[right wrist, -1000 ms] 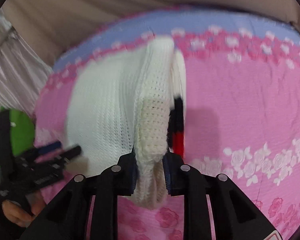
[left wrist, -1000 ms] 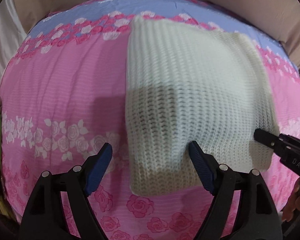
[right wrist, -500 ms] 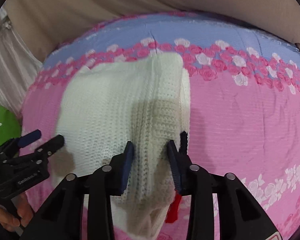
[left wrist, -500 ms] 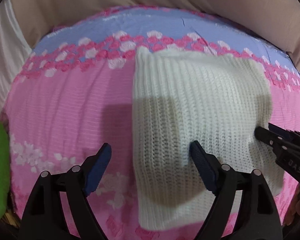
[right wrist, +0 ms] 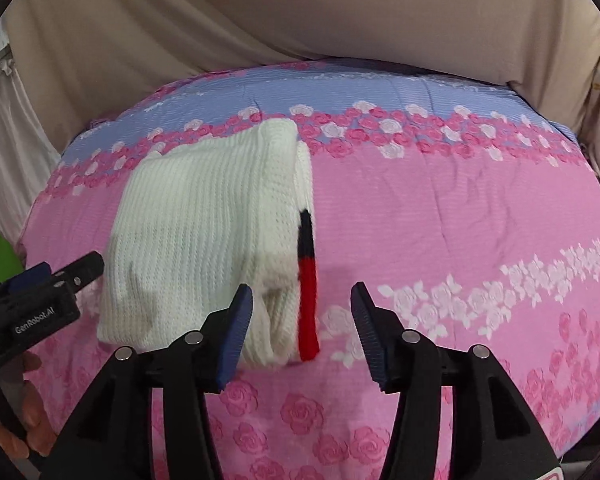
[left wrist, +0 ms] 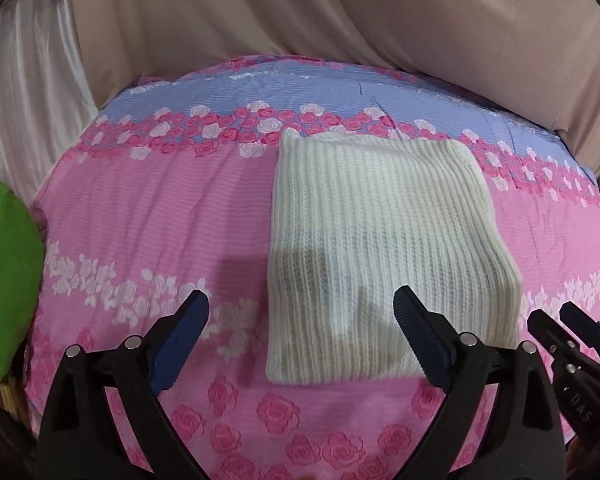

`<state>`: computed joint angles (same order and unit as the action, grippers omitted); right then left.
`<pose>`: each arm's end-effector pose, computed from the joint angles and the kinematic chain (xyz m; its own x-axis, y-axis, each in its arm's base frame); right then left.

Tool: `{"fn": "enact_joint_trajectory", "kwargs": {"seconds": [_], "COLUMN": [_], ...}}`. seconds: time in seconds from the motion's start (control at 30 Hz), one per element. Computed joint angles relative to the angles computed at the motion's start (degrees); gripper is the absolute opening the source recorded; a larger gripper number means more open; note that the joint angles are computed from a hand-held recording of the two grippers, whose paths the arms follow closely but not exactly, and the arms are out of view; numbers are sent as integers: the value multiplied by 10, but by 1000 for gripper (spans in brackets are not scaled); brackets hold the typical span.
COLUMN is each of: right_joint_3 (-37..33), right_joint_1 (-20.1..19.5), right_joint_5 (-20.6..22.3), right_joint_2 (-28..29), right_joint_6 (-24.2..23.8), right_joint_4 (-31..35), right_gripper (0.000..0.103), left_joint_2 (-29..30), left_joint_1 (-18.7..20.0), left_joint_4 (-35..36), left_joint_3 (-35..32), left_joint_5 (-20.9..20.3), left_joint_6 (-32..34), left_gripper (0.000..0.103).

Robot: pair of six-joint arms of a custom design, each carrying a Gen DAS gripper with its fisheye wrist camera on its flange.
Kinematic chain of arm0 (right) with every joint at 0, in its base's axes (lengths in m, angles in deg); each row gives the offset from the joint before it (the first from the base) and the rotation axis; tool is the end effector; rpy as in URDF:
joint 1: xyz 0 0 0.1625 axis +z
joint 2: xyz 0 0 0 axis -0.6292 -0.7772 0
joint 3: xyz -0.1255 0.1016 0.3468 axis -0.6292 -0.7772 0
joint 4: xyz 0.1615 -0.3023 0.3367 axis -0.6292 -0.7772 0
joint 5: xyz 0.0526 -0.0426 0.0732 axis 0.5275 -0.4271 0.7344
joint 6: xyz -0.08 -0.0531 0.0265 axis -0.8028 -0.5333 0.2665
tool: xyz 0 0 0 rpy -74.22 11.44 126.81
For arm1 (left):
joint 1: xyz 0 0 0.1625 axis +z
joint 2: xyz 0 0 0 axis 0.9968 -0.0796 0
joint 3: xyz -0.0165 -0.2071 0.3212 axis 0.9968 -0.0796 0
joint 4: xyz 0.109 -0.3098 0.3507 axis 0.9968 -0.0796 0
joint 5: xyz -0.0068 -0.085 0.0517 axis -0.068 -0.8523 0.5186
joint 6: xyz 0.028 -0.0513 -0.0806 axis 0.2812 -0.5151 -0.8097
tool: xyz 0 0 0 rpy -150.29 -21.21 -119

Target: Fold small clothes

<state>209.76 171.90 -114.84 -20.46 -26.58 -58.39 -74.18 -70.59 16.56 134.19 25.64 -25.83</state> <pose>0.3083 -0.2445 0.0971 -0.7514 -0.0783 0.6552 -0.3940 0.8497 -0.3503 -0.1615 -0.2528 0.2443 -0.6885 -0.2057 -0.6954 0.2762 0.8123 -0.5138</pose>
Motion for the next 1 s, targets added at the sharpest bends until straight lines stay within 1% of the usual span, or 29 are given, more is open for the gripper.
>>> {"fn": "enact_joint_trajectory", "kwargs": {"seconds": [0.07,0.1,0.13,0.27,0.47,0.8,1.0], "right_joint_3": [8,9,10,19,24,27,29], "right_joint_1": [5,6,7,22,39,61,69], "right_joint_5": [-3,-4,-7,-22,-23,-18,-14], "right_joint_2": [-7,-9,-8,-18,-21,-24,-29], "right_joint_6": [23,35,44,68,77,99,116], "right_joint_4": [15,26,35,53,55,74,88], "right_gripper": [59,62,62,63,65,65,65], "left_joint_2": [3,5,3,9,19,-4,-2], "left_joint_1": [-21,-19,-24,-53,-76,-110,-123], "left_joint_4": [1,-9,-18,-1,22,69,78], "left_joint_3": [8,10,14,21,24,30,30], "left_joint_5": [-13,-18,-23,-29,-47,-71,-80], "left_joint_6": [1,10,14,-2,-22,-71,-79], "left_gripper": [92,92,92,92,92,91,90]}}
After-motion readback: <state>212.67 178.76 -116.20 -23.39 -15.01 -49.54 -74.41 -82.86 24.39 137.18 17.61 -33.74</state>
